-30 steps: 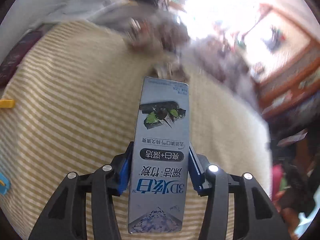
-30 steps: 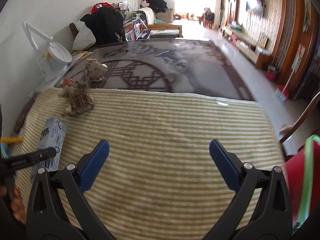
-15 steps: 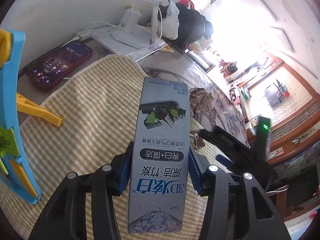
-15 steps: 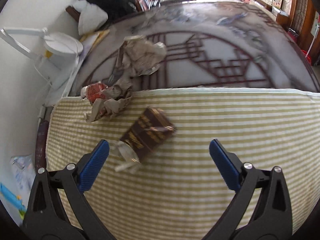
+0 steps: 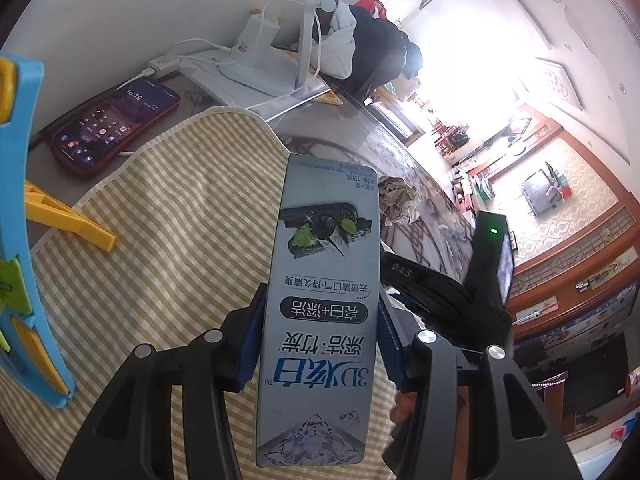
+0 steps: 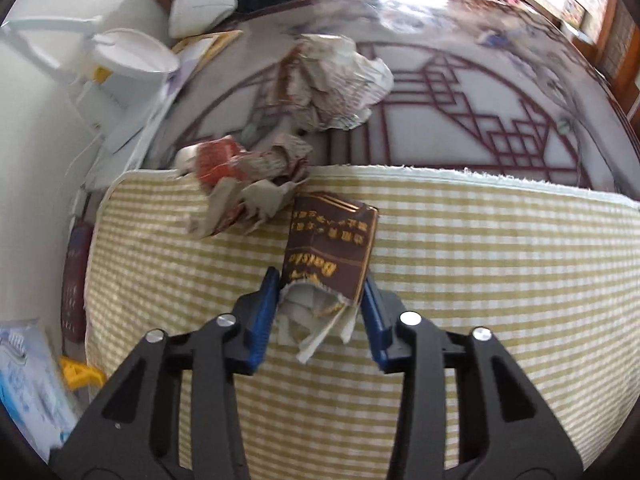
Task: Collect trash
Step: 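Grasp the brown Balisha wrapper with the right tool while the left tool holds the toothpaste box, then carry the brown wrapper toward the bucket with the right tool while the left tool carries the toothpaste box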
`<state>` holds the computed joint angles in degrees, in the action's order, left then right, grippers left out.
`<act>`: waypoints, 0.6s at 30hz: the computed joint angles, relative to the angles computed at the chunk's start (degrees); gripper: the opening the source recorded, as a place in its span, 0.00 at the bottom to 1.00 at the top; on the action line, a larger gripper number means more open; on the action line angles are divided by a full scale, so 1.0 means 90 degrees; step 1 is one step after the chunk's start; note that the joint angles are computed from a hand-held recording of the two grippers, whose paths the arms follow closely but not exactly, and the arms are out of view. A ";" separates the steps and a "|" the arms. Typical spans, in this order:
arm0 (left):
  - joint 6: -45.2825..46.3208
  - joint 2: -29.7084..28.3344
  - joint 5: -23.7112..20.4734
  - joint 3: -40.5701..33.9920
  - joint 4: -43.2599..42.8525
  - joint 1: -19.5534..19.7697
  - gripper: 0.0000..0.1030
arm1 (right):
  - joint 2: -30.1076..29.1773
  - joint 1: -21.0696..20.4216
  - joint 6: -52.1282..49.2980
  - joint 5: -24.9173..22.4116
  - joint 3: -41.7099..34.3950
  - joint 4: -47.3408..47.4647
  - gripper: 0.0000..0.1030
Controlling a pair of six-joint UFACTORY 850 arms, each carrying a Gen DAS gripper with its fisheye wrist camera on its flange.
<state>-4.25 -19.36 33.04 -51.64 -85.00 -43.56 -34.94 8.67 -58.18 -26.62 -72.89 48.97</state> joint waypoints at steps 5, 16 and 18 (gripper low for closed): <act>0.0511 -0.0112 -0.0058 -0.0180 -0.0307 0.0002 0.46 | 0.0291 -0.0443 -0.0838 -0.0394 0.0308 0.0494 0.37; 0.2029 -0.0624 -0.0372 -0.0897 -0.1109 -0.0037 0.46 | 0.0880 -0.2052 -0.2629 -0.0834 0.1062 0.0883 0.37; 0.2245 -0.0704 -0.0419 -0.1008 -0.1212 -0.0048 0.46 | 0.0971 -0.2280 -0.2950 -0.0795 0.1179 0.0840 0.37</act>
<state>15.96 -25.69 29.27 -60.71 -95.90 -44.00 -26.20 -11.86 -84.74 -33.78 -62.28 56.53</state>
